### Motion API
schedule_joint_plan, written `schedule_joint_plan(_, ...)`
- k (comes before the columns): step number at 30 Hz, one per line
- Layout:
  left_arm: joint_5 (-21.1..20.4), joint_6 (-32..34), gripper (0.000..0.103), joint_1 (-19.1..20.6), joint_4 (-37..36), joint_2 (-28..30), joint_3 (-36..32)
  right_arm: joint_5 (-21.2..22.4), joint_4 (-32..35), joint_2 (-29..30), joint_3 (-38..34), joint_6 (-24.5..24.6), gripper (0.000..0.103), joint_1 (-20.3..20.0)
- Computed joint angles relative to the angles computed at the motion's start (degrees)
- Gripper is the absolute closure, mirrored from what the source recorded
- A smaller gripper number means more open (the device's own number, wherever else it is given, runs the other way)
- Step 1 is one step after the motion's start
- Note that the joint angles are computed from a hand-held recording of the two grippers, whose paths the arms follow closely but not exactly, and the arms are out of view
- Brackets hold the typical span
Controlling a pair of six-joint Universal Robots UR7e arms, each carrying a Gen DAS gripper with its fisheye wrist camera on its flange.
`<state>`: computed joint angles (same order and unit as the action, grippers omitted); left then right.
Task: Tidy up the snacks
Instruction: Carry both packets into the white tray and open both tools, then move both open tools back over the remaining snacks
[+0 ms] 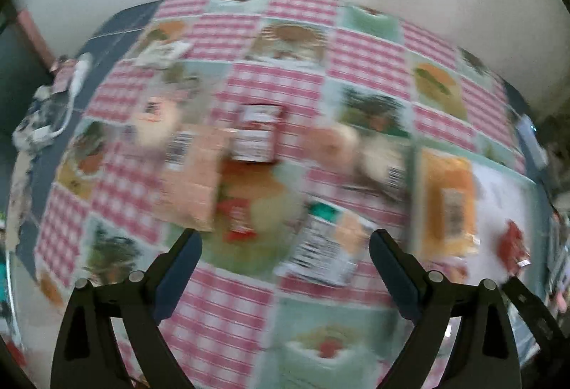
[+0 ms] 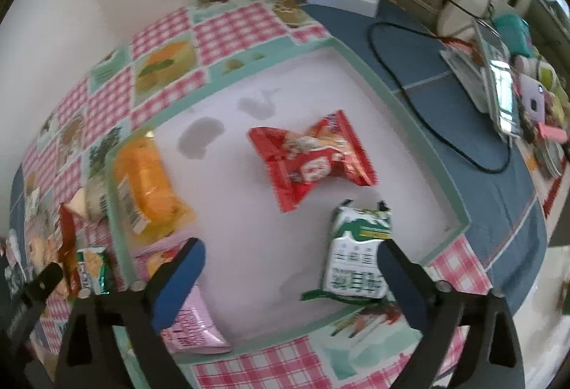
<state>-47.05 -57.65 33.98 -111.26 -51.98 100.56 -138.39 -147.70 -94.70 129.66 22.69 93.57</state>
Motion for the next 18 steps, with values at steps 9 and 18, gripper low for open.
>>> schedule_joint_plan(9,2.51,-7.52,0.008,3.75,6.35,-4.64,1.66,4.15,-6.45,1.80,0.52,-4.77,0.000,1.92)
schedule_joint_plan(18,3.91,-8.37,0.008,4.79,7.64,-7.03,2.46,2.94,-9.62,5.79,-0.05,-7.29,0.000,5.02)
